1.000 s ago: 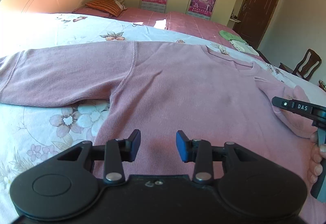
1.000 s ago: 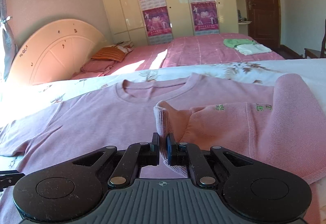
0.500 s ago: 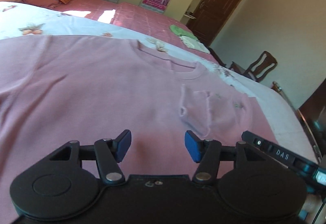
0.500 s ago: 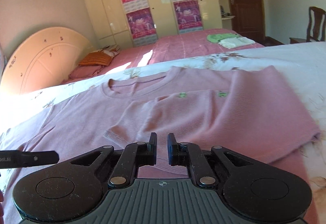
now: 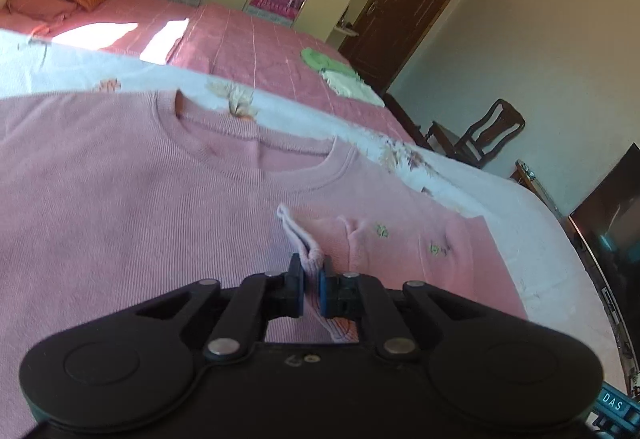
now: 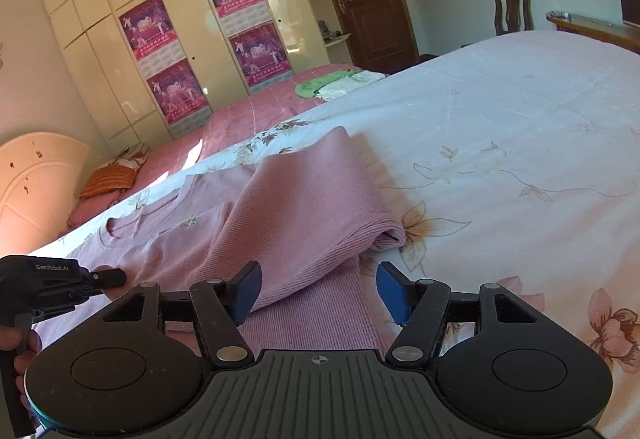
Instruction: Fold small clothes
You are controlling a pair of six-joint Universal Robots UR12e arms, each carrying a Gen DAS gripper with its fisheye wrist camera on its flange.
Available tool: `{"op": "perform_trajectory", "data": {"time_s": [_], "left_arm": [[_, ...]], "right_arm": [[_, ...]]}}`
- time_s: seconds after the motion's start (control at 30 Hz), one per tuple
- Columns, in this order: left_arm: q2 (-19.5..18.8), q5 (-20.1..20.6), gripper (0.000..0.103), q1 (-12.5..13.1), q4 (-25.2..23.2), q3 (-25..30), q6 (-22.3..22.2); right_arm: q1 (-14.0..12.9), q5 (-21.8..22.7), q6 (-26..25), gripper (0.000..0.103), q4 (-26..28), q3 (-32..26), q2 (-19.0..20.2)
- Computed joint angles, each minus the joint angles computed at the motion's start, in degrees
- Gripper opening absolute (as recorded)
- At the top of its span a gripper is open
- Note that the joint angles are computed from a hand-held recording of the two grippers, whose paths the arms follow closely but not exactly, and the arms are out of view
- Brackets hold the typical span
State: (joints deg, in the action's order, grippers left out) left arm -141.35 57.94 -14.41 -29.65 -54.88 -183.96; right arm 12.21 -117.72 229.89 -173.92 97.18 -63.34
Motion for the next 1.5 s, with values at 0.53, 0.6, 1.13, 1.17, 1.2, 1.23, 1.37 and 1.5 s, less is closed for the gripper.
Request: {"op": "perform_trajectory", "data": {"time_s": [0.53, 0.6, 1.13, 1.17, 1.2, 1.23, 1.37, 1.5], "left_arm": [[1.1, 7.8, 0.013, 1.7, 7.2, -4.3, -2.8], [0.7, 6.8, 0.019, 1.9, 6.6, -3.8, -3.3], [-0.4, 7.6, 0.007, 2.6, 7.9, -2.4, -2.2], [-0.3, 7.4, 0.007, 2.7, 7.9, -2.7, -2.3], [-0.3, 7.3, 0.007, 2.7, 8.2, -3.0, -2.7], [-0.3, 7.4, 0.007, 2.7, 8.5, -3.1, -2.9], [0.5, 9.1, 0.007, 2.5, 12.1, -4.7, -2.7], [0.5, 9.7, 0.01, 2.3, 9.2, -4.6, 0.6]], "right_arm": [[-3.2, 12.5, 14.1, 0.063, -10.6, 2.2, 0.5], [-3.8, 13.3, 16.2, 0.063, -11.7, 2.5, 0.5], [-5.0, 12.7, 31.4, 0.063, -23.0, 6.6, 0.6], [-5.0, 12.6, 32.5, 0.062, -24.0, 6.9, 0.5], [-5.0, 12.5, 33.4, 0.055, -24.3, 7.3, 0.4], [-5.2, 12.7, 34.0, 0.043, -23.6, 7.7, 0.1], [-5.3, 12.5, 29.1, 0.003, -14.0, 8.5, -2.5], [-4.6, 12.8, 20.9, 0.003, -7.8, 8.1, -4.4]]}}
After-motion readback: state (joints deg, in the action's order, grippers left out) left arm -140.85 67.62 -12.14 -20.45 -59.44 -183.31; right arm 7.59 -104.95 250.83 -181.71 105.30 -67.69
